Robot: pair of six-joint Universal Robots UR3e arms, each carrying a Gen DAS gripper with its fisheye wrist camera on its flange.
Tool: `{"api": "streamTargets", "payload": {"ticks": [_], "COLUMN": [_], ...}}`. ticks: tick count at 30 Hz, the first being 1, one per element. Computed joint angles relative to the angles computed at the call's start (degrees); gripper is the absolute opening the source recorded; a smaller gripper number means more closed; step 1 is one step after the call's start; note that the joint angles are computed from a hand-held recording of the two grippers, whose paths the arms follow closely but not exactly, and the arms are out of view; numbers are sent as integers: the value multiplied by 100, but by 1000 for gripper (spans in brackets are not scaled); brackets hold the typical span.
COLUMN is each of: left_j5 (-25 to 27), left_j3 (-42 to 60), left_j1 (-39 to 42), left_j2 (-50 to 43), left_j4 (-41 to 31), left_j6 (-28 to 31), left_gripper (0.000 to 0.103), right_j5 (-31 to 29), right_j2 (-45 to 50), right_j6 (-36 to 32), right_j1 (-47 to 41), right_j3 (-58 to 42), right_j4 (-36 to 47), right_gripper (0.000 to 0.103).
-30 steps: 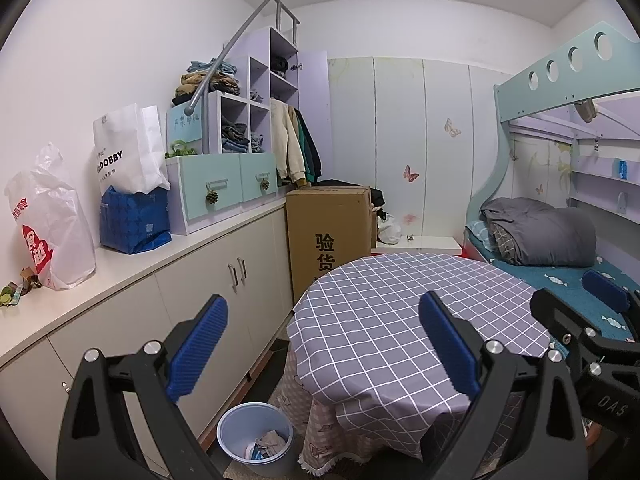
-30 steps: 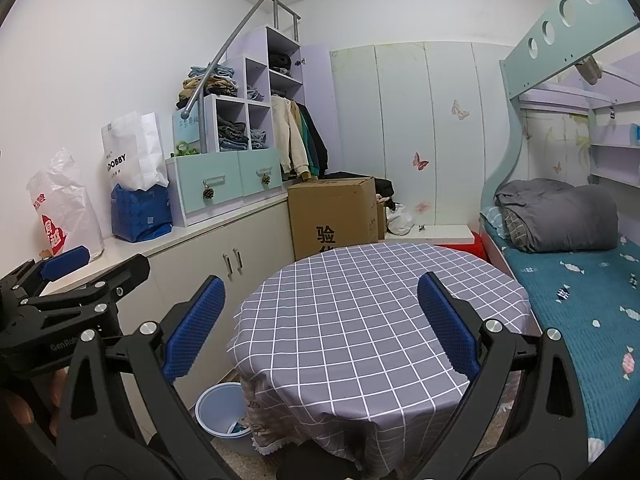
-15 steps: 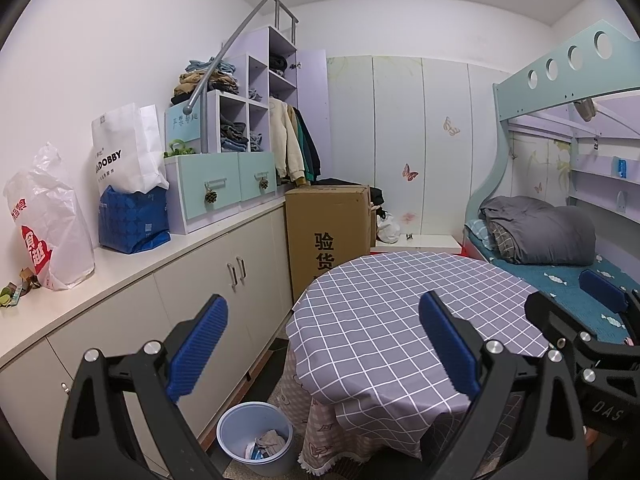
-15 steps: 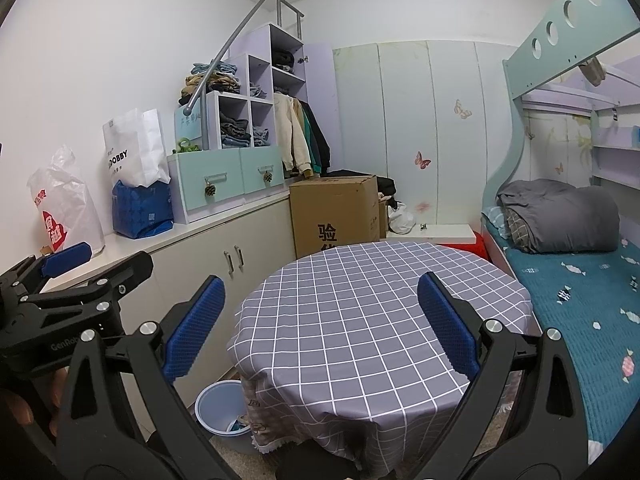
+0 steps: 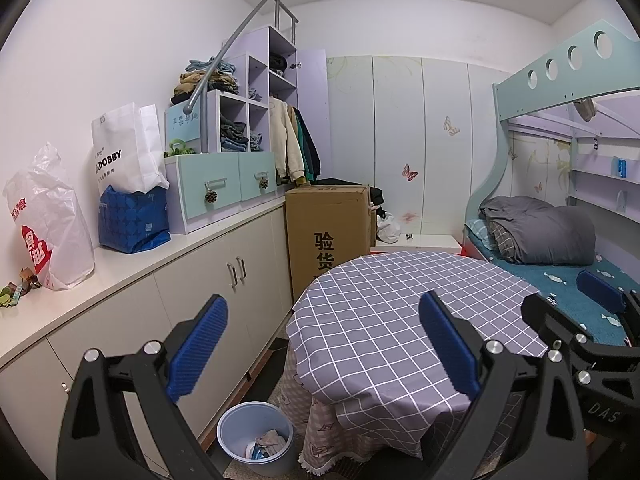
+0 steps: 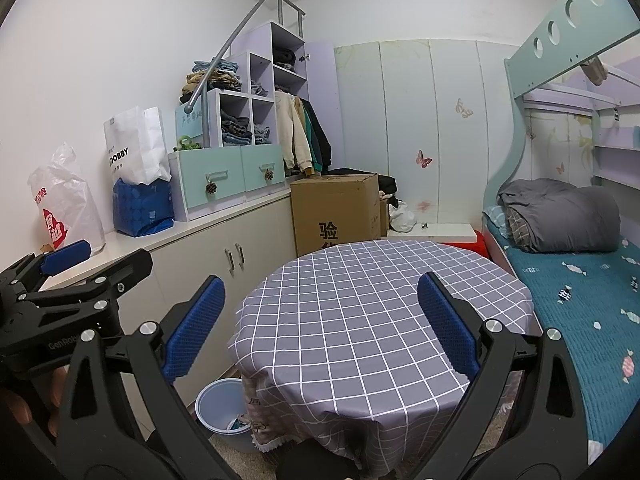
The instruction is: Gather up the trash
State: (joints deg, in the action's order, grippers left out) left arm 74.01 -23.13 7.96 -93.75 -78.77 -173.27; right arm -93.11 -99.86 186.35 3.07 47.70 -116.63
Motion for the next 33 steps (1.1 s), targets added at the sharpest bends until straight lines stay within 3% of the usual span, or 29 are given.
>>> {"api": "streamTargets", "payload": {"ticks": [22,33], "left_j5": [-7,2], "left_j3": [-101,-403], "left_j1": [-6,-15], "left_j2": [49,190], "left_j4": [43,197], "left_j6": [3,-1], "left_gripper": [94,94], "right_j5": [271,676], "right_j2": [-67,-528], "right_j6": [-48,-123], "right_j1": [-255,-633], "right_j3": [11,762], "right_j4": [83,-138], "right_gripper": [95,95]}}
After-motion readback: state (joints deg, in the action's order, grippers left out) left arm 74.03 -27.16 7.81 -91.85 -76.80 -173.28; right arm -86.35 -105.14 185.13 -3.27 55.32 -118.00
